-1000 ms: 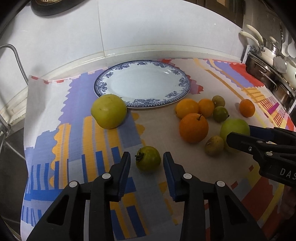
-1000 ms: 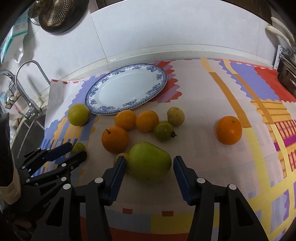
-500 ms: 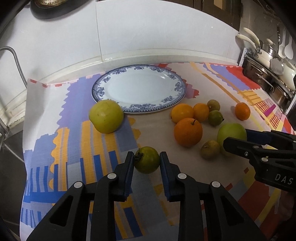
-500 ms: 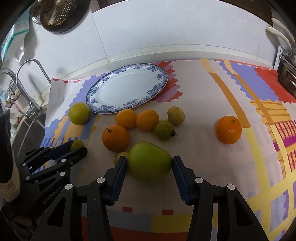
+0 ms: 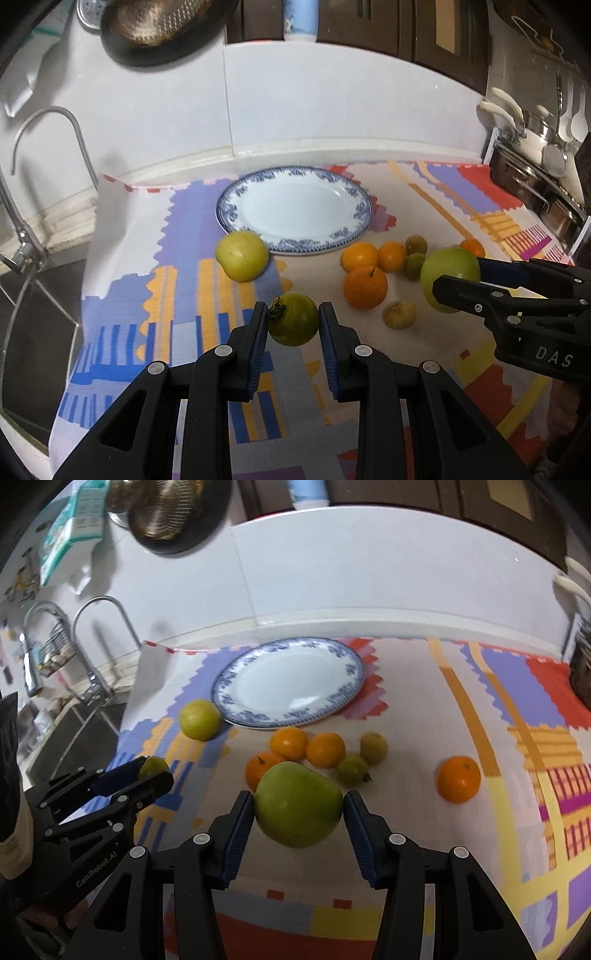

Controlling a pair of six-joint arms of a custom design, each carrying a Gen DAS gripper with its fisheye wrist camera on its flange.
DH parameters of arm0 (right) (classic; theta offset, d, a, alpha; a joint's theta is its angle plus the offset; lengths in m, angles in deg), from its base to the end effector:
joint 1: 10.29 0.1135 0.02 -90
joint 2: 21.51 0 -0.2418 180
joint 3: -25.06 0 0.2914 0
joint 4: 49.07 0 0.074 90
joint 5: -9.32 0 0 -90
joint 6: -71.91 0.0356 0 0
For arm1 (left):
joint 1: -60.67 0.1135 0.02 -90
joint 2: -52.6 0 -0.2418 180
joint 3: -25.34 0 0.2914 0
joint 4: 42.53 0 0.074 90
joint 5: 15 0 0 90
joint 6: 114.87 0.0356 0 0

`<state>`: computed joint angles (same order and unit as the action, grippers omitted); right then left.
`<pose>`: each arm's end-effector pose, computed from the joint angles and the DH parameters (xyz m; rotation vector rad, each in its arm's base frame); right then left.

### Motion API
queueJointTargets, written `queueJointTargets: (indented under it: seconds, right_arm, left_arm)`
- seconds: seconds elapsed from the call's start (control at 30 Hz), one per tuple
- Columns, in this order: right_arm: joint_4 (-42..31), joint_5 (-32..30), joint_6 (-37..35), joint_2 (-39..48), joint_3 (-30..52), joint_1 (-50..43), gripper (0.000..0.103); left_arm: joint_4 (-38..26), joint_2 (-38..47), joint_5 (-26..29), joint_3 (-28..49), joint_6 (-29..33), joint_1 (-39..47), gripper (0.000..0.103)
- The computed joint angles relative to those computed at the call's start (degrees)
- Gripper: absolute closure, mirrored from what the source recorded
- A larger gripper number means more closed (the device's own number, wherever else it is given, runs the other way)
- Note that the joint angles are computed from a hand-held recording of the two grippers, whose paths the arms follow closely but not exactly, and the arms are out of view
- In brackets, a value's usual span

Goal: Organize fruits
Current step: 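Lift and carry the small green fruit and green apple over the blue-rimmed plate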

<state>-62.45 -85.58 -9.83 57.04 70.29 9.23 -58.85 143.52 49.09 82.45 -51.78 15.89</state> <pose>0.2729 0.1000 0.1107 -0.2769 2.3917 0.3294 0.2480 -0.2242 0.1118 0.1695 2.3274 -0.0603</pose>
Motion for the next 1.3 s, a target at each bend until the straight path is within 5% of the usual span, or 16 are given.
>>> queueJointTargets:
  seconds: [0.63,0.9,1.3]
  right_arm:
    - [-2.3,-6.8,-9.2,-0.7,9.6,-5.1,0.052]
    - [-3.4,-7.2,-11.6,8.1,20.4,-5.8,0.052]
    - [-11.3,-9.0,-14.6,32.7,47.2,-6.3,0.052]
  left_arm:
    - [-0.1,-1.2,-7.4,7.9,4.9,-0.3,0.075]
    - [-1.3,4.9,-2.6,16.9,9.2,4.9,0.075]
    - [-6.6,24.1,8.6,38.0,12.5,14.7,0.075]
